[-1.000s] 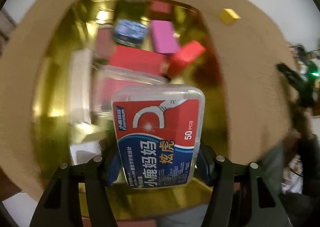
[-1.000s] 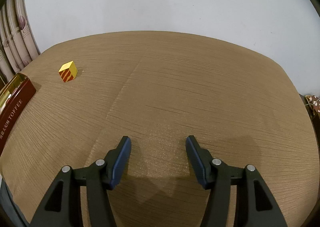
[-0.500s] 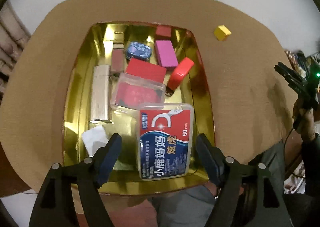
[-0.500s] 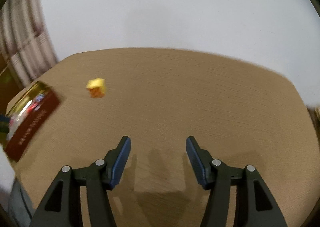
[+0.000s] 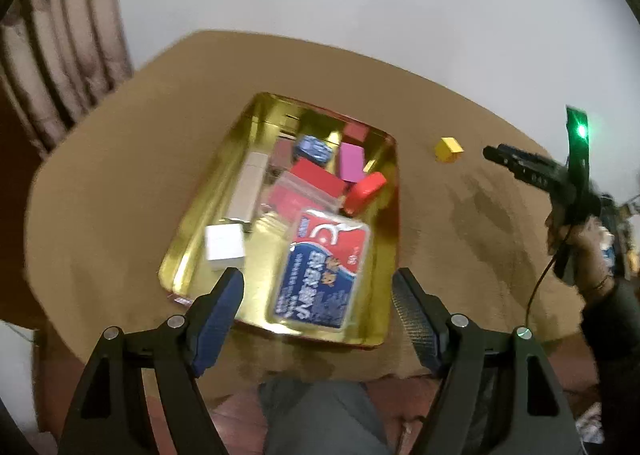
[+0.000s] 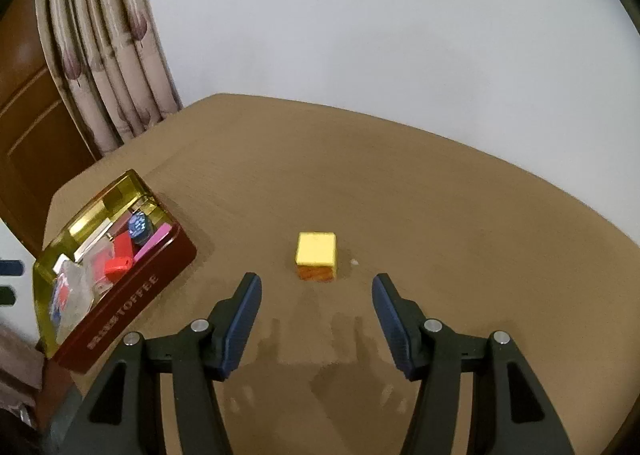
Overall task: Organize rigid objects
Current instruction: 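Reach the right gripper to the yellow striped cube and grasp it, then carry the yellow cube into the tin and open the right gripper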
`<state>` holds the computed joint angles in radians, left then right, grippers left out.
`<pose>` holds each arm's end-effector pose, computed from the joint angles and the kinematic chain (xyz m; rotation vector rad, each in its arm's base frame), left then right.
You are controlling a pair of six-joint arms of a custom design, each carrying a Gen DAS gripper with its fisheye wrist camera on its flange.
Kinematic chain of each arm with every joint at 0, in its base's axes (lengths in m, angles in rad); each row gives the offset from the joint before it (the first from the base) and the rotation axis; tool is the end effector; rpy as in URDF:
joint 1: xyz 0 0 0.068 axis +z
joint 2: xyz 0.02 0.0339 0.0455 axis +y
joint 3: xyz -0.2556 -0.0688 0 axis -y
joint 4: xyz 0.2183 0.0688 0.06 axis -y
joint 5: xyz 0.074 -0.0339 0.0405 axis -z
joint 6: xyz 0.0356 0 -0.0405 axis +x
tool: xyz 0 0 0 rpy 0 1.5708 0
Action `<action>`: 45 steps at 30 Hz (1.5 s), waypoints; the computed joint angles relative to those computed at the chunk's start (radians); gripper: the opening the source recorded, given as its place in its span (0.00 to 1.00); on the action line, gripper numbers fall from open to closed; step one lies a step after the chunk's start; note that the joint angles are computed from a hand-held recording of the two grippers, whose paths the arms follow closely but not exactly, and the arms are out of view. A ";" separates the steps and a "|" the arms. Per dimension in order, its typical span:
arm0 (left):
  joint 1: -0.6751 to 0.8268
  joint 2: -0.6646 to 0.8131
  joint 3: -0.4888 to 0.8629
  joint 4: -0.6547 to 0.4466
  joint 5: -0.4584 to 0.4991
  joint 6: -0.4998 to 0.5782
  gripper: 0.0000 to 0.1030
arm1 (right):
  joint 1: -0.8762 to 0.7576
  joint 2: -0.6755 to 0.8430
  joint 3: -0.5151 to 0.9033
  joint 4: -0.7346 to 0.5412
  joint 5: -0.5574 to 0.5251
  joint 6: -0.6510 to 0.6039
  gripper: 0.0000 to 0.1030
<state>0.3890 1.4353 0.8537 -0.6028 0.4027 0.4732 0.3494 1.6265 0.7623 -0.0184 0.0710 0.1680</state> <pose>0.2284 0.0785 0.1981 0.2143 2.6074 -0.2711 0.2744 0.0973 0.1570 -0.1913 2.4480 0.1408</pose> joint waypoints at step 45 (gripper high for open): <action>0.410 -0.073 -0.229 0.225 0.005 0.009 0.74 | 0.534 0.388 0.701 -0.302 -0.168 0.209 0.29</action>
<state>0.7995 1.3622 0.6247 -0.3781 0.4079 0.4822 0.8833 2.0144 1.4634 -0.3205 -0.0968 0.3774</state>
